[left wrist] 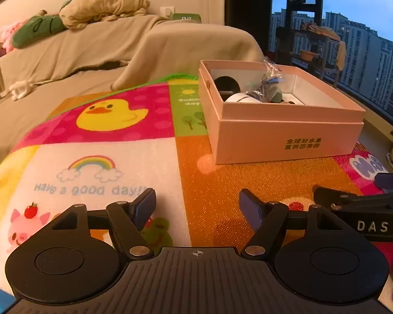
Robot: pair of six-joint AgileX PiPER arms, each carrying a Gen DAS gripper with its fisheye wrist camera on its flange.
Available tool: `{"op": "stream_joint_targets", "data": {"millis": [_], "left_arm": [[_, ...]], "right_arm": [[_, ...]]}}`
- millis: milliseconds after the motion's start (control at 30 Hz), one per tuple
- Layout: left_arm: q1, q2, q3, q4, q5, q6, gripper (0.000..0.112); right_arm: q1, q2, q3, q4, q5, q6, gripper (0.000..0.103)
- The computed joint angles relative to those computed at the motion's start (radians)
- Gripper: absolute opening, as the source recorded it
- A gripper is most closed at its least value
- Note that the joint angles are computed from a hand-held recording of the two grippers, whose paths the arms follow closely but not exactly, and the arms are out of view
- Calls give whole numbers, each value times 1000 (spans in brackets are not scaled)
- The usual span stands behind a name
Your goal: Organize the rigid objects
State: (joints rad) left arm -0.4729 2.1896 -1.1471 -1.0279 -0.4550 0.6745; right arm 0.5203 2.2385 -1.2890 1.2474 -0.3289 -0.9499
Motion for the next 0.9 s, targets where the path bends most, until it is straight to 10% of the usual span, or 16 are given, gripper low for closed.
{"op": "stream_joint_targets", "data": {"millis": [900], "left_arm": [[1,0,2,6,0,-6,75]], "right_arm": [[-4,20,-23,-11,-1,10,103]]}}
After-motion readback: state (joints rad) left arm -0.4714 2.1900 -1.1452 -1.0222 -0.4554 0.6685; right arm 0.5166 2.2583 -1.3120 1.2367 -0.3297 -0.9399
